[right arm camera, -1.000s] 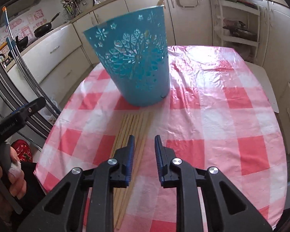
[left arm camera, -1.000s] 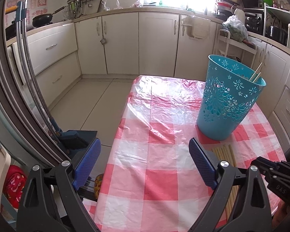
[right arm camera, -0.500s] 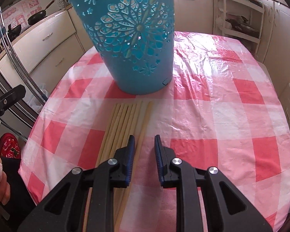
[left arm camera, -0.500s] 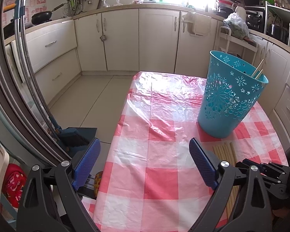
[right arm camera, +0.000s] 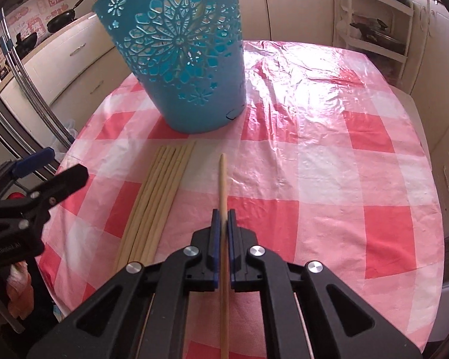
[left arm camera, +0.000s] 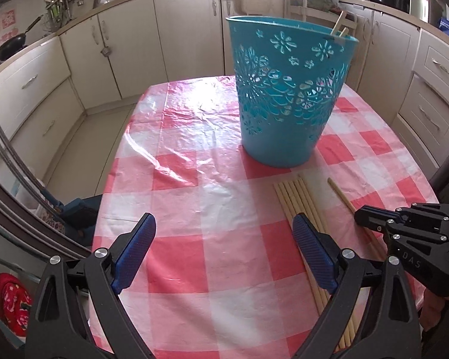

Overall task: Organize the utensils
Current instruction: 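Grasp another chopstick with the right tool while the left tool reaches the bundle, then lift a chopstick with the left tool and drop it into the basket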

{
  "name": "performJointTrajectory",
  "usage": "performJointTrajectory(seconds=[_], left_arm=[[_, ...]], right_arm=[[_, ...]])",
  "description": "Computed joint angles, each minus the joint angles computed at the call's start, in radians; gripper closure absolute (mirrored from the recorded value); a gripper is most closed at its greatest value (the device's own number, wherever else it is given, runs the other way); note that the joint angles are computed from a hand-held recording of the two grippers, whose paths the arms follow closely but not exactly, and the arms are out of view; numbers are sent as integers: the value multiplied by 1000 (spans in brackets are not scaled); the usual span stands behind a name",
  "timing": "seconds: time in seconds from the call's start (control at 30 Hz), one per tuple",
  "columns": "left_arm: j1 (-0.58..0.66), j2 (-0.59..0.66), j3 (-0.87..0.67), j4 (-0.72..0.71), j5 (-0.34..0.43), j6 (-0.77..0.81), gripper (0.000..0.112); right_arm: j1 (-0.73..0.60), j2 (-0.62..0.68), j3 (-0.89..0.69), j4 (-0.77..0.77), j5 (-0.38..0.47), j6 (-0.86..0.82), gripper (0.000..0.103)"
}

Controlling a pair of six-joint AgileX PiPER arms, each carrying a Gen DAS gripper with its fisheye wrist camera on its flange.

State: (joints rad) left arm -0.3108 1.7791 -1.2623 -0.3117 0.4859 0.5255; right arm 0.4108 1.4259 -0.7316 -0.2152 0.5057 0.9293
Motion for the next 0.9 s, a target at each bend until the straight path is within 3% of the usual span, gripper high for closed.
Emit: performJointTrajectory(seconds=[0.2,0.67,0.83,0.9], left_arm=[[-57,64,-38,120,21,-152,23],[-108,147,-110,338,79,-391,23],[-97,159,-130,309,96,-371,24],[-87,168,-145,254,107,-320,32]], right_arm=[[-40,-9,22,69,-49,-68,98],[-70,-17,17,176,-47,-180,97],[-60,-9,8,138,-44,-144,97],[-57,-2,4,117,-43,-124,97]])
